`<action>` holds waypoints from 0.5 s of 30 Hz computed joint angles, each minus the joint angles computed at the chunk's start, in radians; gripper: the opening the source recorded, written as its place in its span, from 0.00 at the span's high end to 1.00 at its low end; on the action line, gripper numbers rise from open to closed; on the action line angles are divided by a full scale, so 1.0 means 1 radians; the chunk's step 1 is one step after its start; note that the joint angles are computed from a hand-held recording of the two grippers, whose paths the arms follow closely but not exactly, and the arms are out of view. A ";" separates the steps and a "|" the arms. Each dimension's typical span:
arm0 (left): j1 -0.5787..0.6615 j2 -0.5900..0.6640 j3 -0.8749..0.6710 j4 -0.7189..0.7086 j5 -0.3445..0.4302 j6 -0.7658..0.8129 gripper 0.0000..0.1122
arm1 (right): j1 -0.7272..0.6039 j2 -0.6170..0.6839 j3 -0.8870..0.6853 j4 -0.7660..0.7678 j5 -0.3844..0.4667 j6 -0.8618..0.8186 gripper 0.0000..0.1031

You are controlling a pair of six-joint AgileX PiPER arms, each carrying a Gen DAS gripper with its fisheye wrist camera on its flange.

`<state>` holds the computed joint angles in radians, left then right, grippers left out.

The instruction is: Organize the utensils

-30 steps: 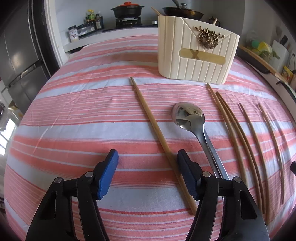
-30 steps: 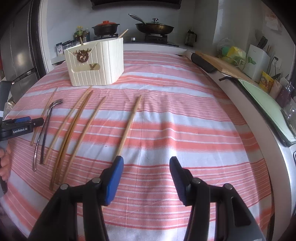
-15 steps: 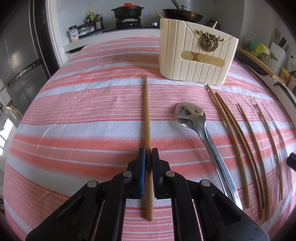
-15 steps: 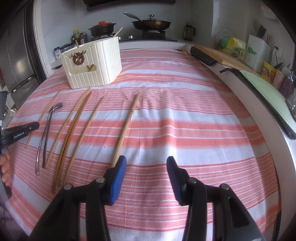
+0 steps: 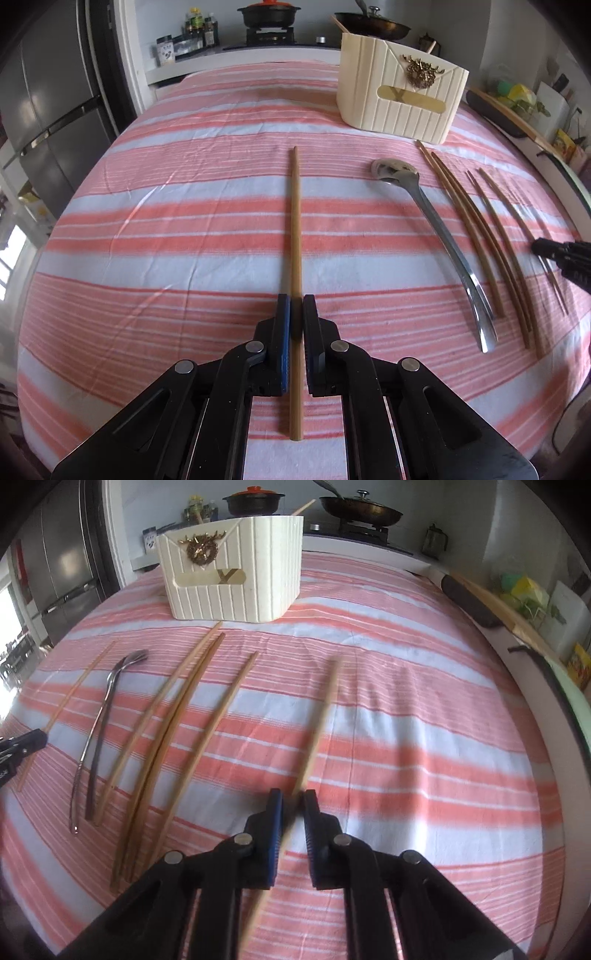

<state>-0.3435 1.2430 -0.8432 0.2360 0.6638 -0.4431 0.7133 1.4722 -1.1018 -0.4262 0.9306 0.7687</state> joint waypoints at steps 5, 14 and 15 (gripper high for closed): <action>0.040 -0.044 0.016 -0.074 0.040 0.129 0.93 | -0.083 0.008 -0.043 -0.023 0.097 -0.129 0.94; 0.233 -0.037 -0.065 -0.406 0.151 0.563 0.44 | -0.270 -0.079 0.014 0.085 0.151 -0.320 0.93; 0.253 -0.020 -0.087 -0.436 0.172 0.601 0.42 | -0.305 -0.087 0.019 0.134 0.140 -0.353 0.88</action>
<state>-0.0906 1.2234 -0.9300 -0.1997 0.8362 0.1580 0.4083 1.3850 -1.0831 -0.2918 1.0702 0.4154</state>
